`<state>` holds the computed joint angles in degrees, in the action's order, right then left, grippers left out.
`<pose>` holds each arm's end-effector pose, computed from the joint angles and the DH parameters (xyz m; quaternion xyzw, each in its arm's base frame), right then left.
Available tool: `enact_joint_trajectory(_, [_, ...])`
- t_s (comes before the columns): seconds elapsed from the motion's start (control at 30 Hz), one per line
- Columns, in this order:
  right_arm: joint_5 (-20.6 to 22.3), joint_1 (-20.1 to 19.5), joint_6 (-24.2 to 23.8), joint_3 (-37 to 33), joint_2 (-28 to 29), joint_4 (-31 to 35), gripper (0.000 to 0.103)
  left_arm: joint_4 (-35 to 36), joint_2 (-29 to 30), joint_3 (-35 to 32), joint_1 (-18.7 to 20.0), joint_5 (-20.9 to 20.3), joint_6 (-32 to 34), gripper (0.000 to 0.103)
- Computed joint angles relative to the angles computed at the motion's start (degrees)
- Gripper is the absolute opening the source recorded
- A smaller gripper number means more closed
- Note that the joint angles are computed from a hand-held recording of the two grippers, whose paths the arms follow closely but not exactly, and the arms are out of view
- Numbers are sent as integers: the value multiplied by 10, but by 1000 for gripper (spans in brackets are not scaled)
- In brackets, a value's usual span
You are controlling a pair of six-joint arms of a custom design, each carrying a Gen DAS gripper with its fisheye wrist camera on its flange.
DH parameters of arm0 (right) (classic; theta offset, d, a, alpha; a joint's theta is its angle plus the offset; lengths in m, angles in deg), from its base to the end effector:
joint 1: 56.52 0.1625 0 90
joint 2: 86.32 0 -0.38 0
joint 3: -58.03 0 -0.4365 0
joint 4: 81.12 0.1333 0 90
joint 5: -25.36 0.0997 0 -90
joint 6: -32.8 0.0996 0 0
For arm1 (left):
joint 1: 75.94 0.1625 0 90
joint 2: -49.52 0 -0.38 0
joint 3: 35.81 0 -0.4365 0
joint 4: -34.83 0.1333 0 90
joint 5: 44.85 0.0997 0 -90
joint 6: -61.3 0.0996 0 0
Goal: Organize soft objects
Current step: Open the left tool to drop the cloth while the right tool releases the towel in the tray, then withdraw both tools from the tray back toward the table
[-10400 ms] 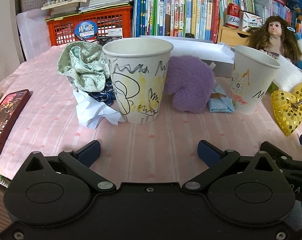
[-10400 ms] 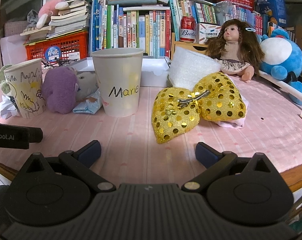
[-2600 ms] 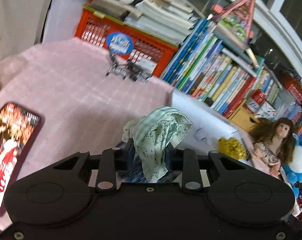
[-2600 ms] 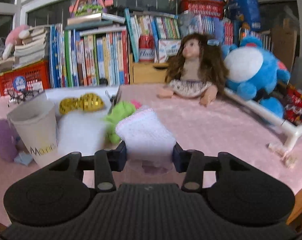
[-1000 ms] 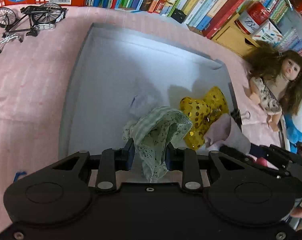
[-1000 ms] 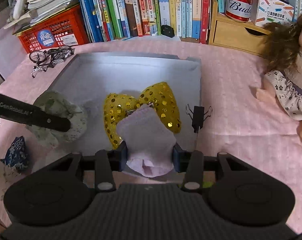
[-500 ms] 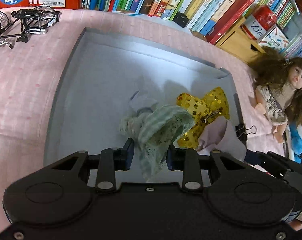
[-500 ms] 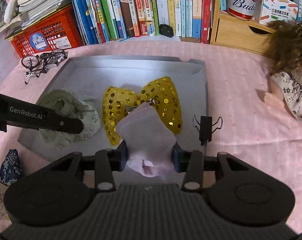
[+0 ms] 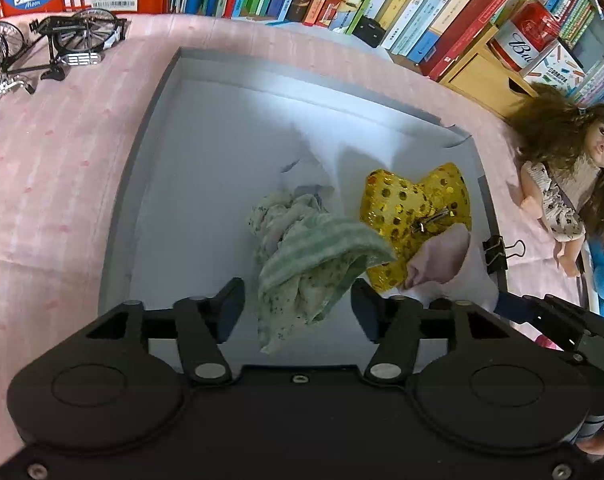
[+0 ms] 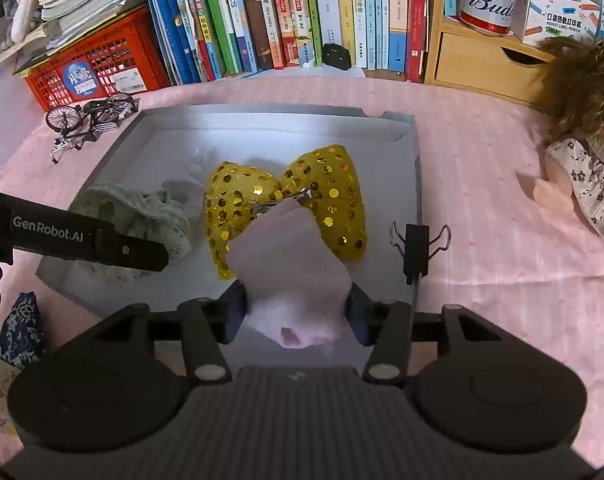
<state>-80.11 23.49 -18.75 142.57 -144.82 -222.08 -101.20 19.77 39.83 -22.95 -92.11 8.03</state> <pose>-0.0201 -0.7292 0.2498 0.3161 -0.9149 0.1165 0.2223 -0.2812 -0.7067 -0.0353 -0.1321 0.9218 -0.2591 0.2562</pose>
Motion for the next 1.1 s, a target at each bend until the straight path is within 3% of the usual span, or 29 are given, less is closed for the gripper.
enact_joint_trajectory(0.33, [47,-4,-5,29,-43,3,83,-25,-23,37,-33,28,28,71])
enact_joint_trajectory(0.7, [151,-26,-46,104,-137,-36,94,-144,-62,133,-94,50,81,78])
enact_joint_trajectory(1.1, [258,-69,-118,206,-238,-89,103,-199,-70,195,-154,92,108,81])
